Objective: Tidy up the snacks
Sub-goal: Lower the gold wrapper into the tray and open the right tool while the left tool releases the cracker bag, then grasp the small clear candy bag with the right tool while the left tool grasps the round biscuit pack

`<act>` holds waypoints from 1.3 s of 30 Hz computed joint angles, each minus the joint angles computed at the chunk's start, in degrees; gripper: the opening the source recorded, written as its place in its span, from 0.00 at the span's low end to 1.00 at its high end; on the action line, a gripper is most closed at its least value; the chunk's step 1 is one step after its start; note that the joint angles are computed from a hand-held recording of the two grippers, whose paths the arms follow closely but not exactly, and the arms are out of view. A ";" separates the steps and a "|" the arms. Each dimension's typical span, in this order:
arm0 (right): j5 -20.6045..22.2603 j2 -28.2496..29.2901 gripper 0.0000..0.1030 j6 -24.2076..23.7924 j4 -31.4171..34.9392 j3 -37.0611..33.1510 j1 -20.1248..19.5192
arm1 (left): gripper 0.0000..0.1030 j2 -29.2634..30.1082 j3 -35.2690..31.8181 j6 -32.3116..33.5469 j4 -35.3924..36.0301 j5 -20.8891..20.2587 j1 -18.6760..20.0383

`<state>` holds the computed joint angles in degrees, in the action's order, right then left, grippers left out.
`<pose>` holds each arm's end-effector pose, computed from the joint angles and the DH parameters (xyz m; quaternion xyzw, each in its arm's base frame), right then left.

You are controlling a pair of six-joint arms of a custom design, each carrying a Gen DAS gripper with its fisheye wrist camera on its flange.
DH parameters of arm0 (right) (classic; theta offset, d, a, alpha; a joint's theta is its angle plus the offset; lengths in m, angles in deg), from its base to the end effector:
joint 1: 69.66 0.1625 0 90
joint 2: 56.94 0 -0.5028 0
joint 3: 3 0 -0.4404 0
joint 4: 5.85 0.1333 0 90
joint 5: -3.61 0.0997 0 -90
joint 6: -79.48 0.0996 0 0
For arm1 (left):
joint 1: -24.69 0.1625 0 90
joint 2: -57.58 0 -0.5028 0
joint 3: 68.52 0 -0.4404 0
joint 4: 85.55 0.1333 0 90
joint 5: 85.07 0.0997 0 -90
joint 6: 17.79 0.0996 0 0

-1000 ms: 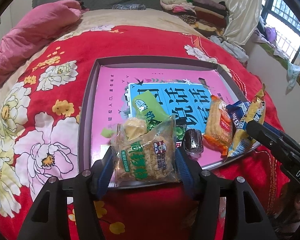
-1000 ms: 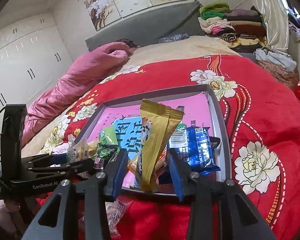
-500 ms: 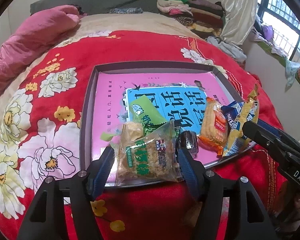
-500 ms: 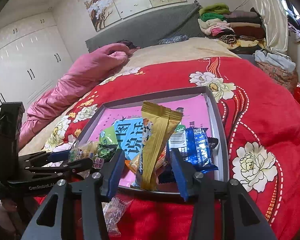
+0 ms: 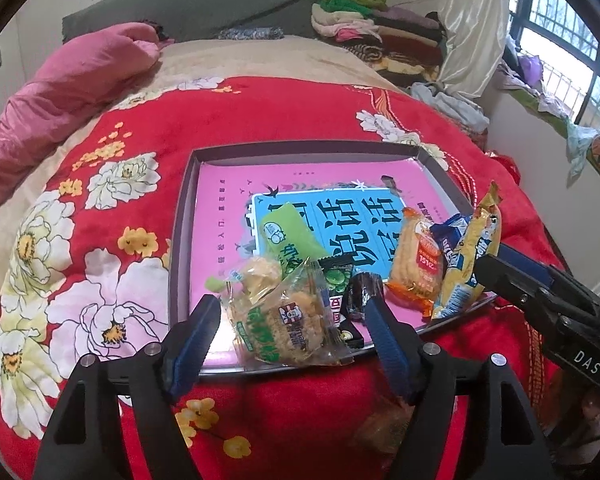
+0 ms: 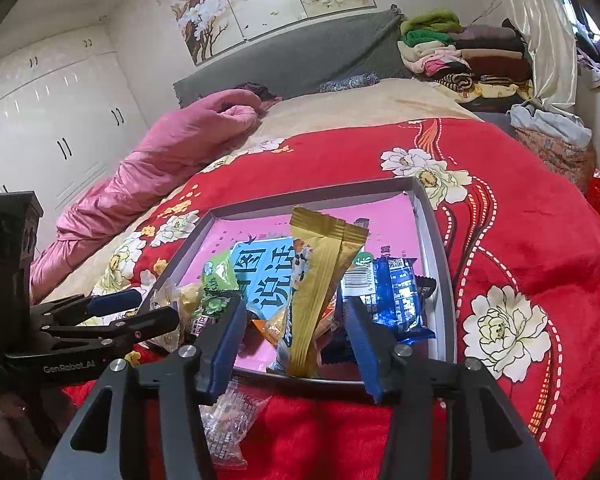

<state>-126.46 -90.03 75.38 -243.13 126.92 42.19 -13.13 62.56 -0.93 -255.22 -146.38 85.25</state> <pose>0.2470 -0.4301 0.0281 0.0485 -0.8610 0.4434 0.2444 -0.0914 -0.5304 0.2048 0.3373 0.8945 -0.1882 0.2250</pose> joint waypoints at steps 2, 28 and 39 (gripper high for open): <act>0.01 -0.08 0.50 0.04 0.04 0.06 0.14 | 0.75 -0.19 0.11 0.00 -0.08 -0.03 -0.07; 0.17 -0.67 0.58 0.19 1.01 1.12 2.78 | 0.75 -5.59 2.78 0.48 1.85 0.87 -0.95; 0.24 -0.77 0.60 0.88 2.64 1.59 3.89 | 0.76 -7.76 4.36 1.93 4.67 0.03 -1.05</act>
